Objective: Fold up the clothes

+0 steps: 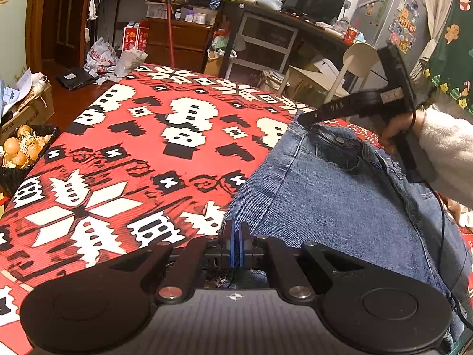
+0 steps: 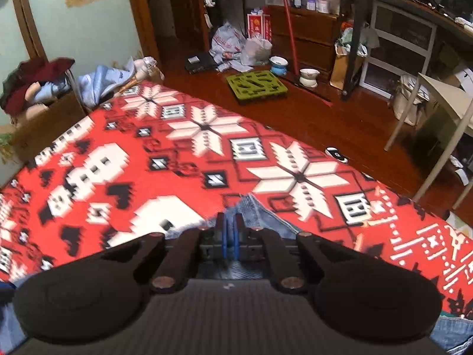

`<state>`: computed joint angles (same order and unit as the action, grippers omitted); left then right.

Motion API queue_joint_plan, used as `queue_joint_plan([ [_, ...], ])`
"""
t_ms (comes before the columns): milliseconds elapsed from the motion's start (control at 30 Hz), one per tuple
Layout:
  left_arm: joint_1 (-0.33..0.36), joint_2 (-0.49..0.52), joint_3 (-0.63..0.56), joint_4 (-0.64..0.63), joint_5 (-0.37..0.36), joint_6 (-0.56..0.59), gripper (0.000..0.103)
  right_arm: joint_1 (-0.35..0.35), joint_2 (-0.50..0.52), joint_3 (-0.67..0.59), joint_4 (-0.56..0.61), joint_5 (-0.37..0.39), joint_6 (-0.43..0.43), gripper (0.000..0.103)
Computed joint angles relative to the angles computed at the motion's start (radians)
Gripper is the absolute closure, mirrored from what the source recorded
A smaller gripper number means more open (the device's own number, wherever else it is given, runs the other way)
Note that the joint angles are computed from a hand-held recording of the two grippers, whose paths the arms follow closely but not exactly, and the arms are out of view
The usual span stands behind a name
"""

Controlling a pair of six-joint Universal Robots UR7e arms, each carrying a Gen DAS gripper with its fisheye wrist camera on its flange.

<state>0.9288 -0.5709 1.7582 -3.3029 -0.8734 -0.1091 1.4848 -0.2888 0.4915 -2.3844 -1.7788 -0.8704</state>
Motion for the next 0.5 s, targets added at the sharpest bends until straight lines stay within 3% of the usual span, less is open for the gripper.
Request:
queue_joint_plan([
  [200, -0.004, 0.004, -0.009, 0.016, 0.008, 0.005, 0.098, 0.002, 0.077, -0.146, 0.043, -0.006, 0.068, 0.101],
  [267, -0.007, 0.005, -0.012, 0.025, 0.013, 0.011, 0.098, 0.008, 0.069, -0.134, 0.033, -0.017, 0.065, 0.099],
  [500, -0.014, 0.007, -0.026, 0.066, 0.036, -0.018, 0.098, 0.019, -0.149, 0.180, -0.021, 0.004, 0.038, 0.089],
])
